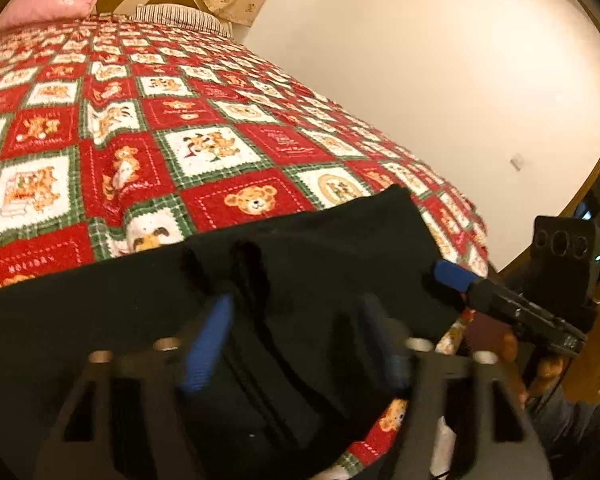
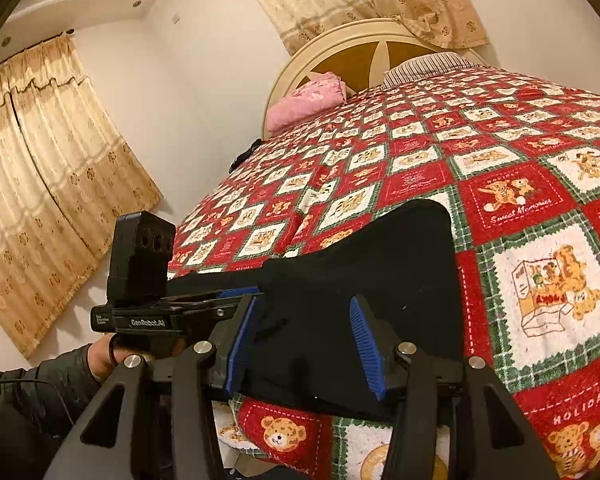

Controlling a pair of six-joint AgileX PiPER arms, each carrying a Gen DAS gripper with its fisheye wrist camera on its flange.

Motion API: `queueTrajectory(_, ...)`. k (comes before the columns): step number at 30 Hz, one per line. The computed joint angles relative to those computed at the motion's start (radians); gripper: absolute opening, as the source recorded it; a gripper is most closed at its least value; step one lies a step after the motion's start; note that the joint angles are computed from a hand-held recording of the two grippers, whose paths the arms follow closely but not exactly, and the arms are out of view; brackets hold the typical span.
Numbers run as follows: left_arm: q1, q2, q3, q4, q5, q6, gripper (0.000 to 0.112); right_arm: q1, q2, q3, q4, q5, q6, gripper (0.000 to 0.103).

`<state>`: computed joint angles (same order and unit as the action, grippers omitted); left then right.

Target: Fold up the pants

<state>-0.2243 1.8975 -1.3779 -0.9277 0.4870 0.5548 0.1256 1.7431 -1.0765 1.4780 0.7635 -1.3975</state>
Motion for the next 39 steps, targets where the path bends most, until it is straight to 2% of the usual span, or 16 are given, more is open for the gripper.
queueTrajectory(1, 0.001, -0.001, -0.002, 0.025, -0.001, -0.022, 0.020, 0.001, 0.000, 0.003, 0.007, -0.002, -0.004, 0.050)
queueTrajectory(2, 0.012, 0.003, -0.006, 0.009, 0.016, -0.013, 0.012, 0.002, -0.001, 0.006, 0.012, -0.005, -0.007, 0.051)
queueTrajectory(4, 0.027, -0.001, 0.006, -0.047, 0.032, 0.025, 0.010, 0.001, -0.004, 0.016, 0.033, -0.008, -0.027, 0.051)
queueTrajectory(6, 0.016, -0.013, 0.015, -0.015, 0.008, -0.005, 0.008, -0.005, -0.003, 0.020, 0.051, -0.004, -0.040, 0.051)
queueTrajectory(10, 0.028, -0.057, 0.055, -0.081, 0.004, 0.049, 0.008, -0.016, -0.009, 0.035, 0.091, 0.004, -0.078, 0.051)
queueTrajectory(14, 0.074, -0.133, 0.105, -0.139, 0.043, 0.096, 0.005, -0.034, -0.026, 0.062, 0.158, 0.026, -0.145, 0.052)
queueTrajectory(19, 0.139, -0.231, 0.158, -0.077, 0.077, 0.045, 0.005, -0.027, -0.025, 0.062, 0.158, 0.023, -0.152, 0.055)
queueTrajectory(23, 0.198, -0.262, 0.202, -0.067, 0.093, 0.041, 0.005, -0.012, -0.038, 0.073, 0.160, 0.009, -0.176, 0.055)
queueTrajectory(28, 0.230, -0.220, 0.236, -0.233, 0.137, 0.193, 0.005, 0.001, -0.033, 0.071, 0.149, -0.006, -0.171, 0.056)
queueTrajectory(32, 0.200, -0.154, 0.170, -0.276, 0.173, 0.202, 0.005, 0.014, -0.042, 0.077, 0.171, -0.030, -0.199, 0.056)
queueTrajectory(36, 0.162, -0.073, 0.015, -0.306, 0.263, 0.168, 0.005, 0.012, -0.046, 0.088, 0.181, -0.026, -0.213, 0.056)
queueTrajectory(39, 0.129, -0.011, -0.122, -0.240, 0.306, 0.089, 0.005, 0.005, -0.043, 0.089, 0.198, -0.049, -0.221, 0.056)
